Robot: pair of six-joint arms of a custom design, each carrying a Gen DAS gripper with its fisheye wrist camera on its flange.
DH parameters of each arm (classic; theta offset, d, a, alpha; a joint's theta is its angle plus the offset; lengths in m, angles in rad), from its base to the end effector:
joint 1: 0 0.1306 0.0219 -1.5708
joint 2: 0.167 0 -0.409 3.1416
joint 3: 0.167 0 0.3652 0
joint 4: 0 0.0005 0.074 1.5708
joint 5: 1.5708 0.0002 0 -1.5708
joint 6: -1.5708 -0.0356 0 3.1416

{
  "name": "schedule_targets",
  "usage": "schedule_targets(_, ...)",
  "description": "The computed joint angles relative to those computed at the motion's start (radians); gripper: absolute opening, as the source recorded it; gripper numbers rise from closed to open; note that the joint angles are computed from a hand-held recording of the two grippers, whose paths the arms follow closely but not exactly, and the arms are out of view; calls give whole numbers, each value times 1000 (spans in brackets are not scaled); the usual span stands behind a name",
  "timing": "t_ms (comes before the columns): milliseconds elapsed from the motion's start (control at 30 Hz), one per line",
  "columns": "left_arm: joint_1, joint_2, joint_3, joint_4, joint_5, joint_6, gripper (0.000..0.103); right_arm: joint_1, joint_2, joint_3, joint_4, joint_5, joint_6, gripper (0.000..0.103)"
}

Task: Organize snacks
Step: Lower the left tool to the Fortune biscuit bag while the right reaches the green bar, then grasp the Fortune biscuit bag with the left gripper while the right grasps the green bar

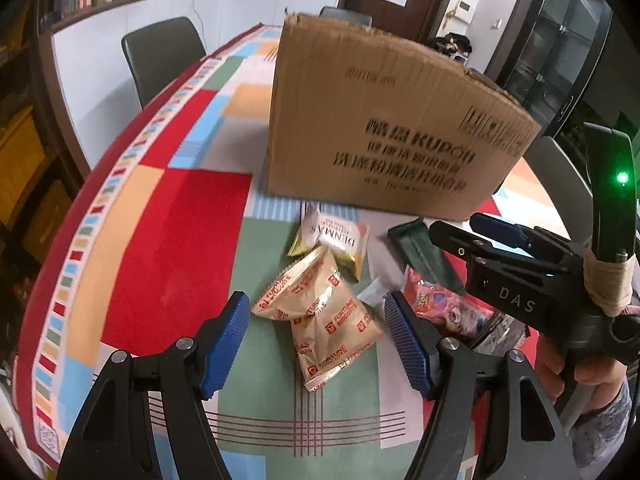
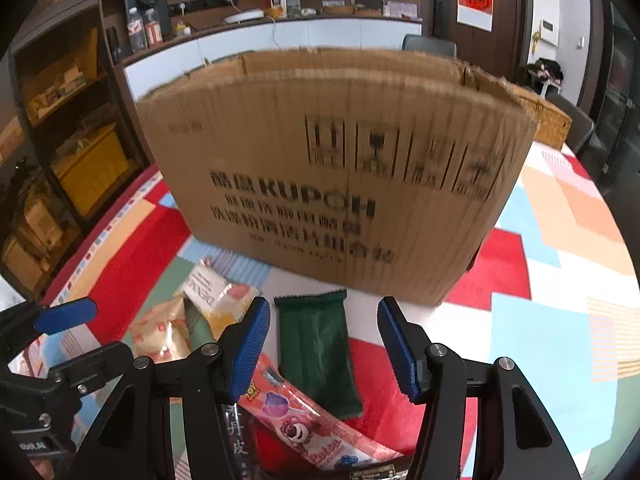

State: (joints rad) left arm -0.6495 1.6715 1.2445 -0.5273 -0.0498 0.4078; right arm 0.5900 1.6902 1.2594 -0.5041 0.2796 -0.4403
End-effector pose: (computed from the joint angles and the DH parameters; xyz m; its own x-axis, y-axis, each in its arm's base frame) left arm 0.4194 -0.3169 0.2843 -0.8270 0.1306 -0.5469 0.2758 0.9418 -0.1920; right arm 0.4490 0.2882 0.2832 -0.7746 -0.0256 -0.6319 -0.0756 0.9958 0.0523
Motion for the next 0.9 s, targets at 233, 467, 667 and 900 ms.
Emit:
schedule_targets(233,10,52,29,-24,30,9,69,-15,29,5,-25,-33,-18,57)
schedule_targets(467,23,93,65,-32,46,5,69,-22,67,32,-51,-70,-18,57)
schedule_targets(667,27,111,81,-37,39,1,67,-21,105,66,-75,-78,-16,57)
schedule_targets(900,26,123,94,-45,43,6,63,-14,134,98,-95,-42,4,57)
